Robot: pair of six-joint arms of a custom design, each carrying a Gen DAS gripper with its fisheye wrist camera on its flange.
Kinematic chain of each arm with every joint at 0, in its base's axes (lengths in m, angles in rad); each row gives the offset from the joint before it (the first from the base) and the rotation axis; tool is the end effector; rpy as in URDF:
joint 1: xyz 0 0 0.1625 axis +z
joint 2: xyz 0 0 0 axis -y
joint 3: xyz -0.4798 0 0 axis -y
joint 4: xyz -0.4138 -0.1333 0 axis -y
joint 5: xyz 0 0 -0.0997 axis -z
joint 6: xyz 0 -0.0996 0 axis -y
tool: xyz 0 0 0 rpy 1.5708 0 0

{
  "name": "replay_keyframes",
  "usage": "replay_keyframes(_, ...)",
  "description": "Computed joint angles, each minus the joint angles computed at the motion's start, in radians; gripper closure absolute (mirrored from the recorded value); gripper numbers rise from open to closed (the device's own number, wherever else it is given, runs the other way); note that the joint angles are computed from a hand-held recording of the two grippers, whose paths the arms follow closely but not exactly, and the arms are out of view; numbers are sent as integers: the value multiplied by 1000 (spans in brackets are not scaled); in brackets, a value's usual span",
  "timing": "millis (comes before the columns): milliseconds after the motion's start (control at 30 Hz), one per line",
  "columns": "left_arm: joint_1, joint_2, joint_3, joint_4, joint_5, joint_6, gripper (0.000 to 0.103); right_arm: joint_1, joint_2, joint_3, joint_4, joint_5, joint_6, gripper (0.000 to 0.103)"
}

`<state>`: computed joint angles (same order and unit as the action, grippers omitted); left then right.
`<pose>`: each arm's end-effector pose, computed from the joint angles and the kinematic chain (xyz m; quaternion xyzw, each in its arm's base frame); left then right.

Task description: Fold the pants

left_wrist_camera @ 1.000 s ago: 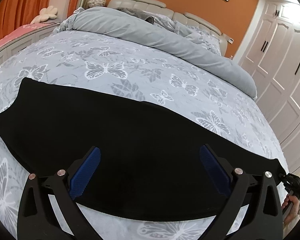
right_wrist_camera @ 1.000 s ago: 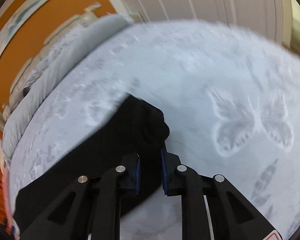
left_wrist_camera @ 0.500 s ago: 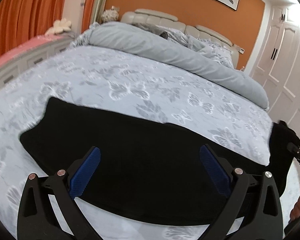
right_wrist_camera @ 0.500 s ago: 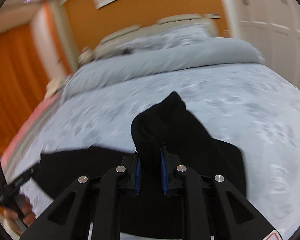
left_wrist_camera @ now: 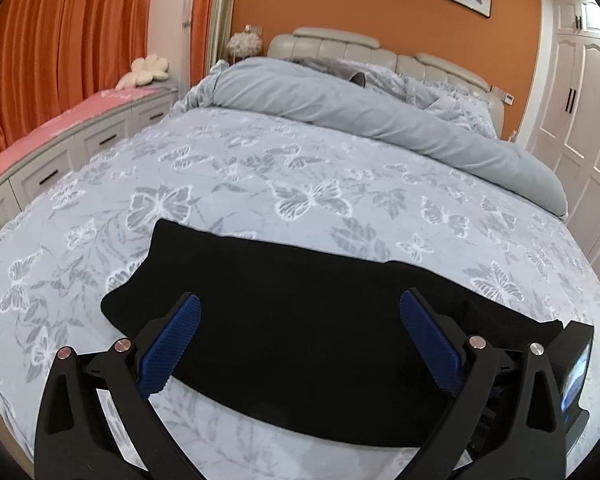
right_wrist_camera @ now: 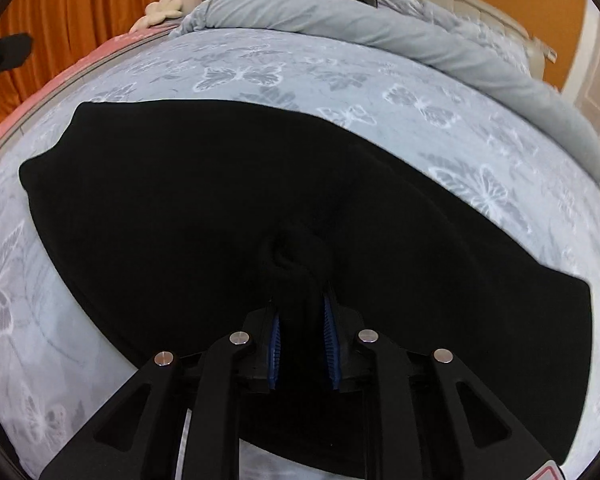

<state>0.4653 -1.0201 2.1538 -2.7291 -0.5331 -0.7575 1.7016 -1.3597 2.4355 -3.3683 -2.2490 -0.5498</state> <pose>-0.3728 -0.4323 0.1483 0.1443 0.8563 -0.4043 0.2873 0.1254 -0.4103 0.2752 0.1838 -0.8709 0.2610 0.3737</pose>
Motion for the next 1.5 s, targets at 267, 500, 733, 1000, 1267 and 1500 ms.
replay_keyframes(267,16,-25,3,107,-25,-84,5,24,39,-2,-64,-22,17,89)
replay_keyframes(500,6,-6,0,137,5,-66,5,6,29,-21,10,16,46,89)
replay_keyframes(733,5,16,-16,197,38,-78,5,31,20,-17,3,54,56,89)
replay_keyframes(1000,6,26,-26,254,53,-99,5,31,48,-31,30,28,69,77)
replay_keyframes(1267,86,-89,-19,417,9,-266,5,88,-112,14,-8,156,115,25)
replay_keyframes(1500,247,-210,0,506,-30,-325,5,24,-208,7,-25,140,211,24)
